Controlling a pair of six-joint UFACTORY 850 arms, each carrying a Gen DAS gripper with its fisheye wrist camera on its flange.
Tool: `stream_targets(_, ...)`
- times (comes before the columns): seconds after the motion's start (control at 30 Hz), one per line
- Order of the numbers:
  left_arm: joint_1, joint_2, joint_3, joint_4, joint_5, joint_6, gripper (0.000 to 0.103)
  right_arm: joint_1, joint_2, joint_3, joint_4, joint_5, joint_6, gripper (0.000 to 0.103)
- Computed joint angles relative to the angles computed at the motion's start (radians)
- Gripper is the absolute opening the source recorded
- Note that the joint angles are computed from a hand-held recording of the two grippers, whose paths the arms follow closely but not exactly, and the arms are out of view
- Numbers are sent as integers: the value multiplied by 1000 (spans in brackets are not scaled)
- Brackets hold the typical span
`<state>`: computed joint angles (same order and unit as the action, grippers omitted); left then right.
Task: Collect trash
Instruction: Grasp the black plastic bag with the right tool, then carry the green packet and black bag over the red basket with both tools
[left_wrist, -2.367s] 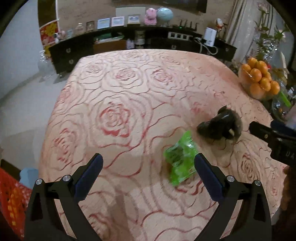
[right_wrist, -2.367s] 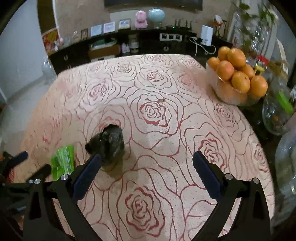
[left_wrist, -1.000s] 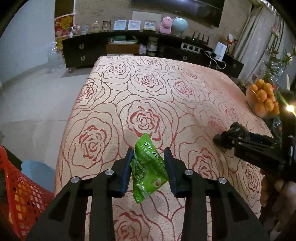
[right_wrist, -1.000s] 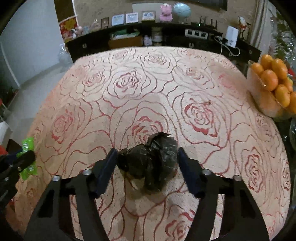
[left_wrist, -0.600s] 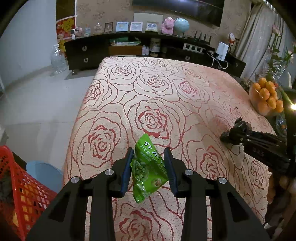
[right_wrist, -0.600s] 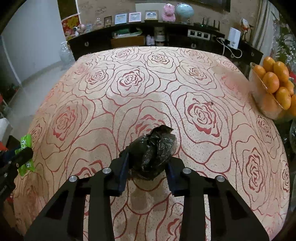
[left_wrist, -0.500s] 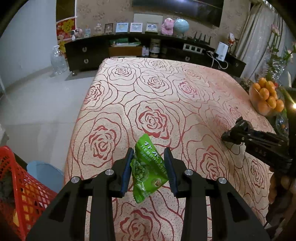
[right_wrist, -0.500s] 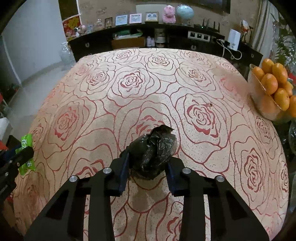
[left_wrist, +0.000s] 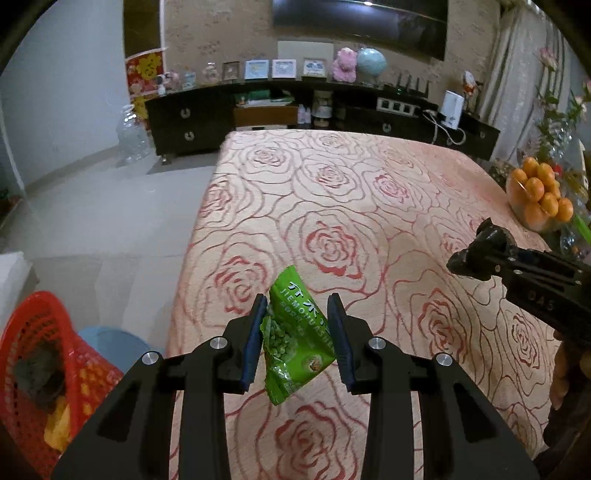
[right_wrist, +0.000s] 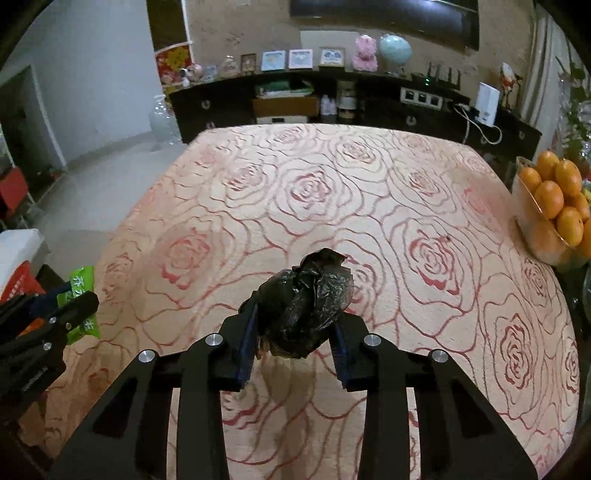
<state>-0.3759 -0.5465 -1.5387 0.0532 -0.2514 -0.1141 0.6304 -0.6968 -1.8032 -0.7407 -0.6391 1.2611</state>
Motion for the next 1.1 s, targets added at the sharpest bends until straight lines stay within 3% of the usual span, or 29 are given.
stream_targets(0.4, 50, 130, 130, 105, 19, -136, 33, 41, -15, -40, -20, 21, -15, 33)
stream_targets(0.73, 118, 223, 199, 186, 11, -251, 33, 88, -30, -91, -105, -31, -16, 33)
stream_targets(1.1, 204, 306, 252, 261, 8, -336, 33, 128, -81, -189, -50, -24, -95, 33)
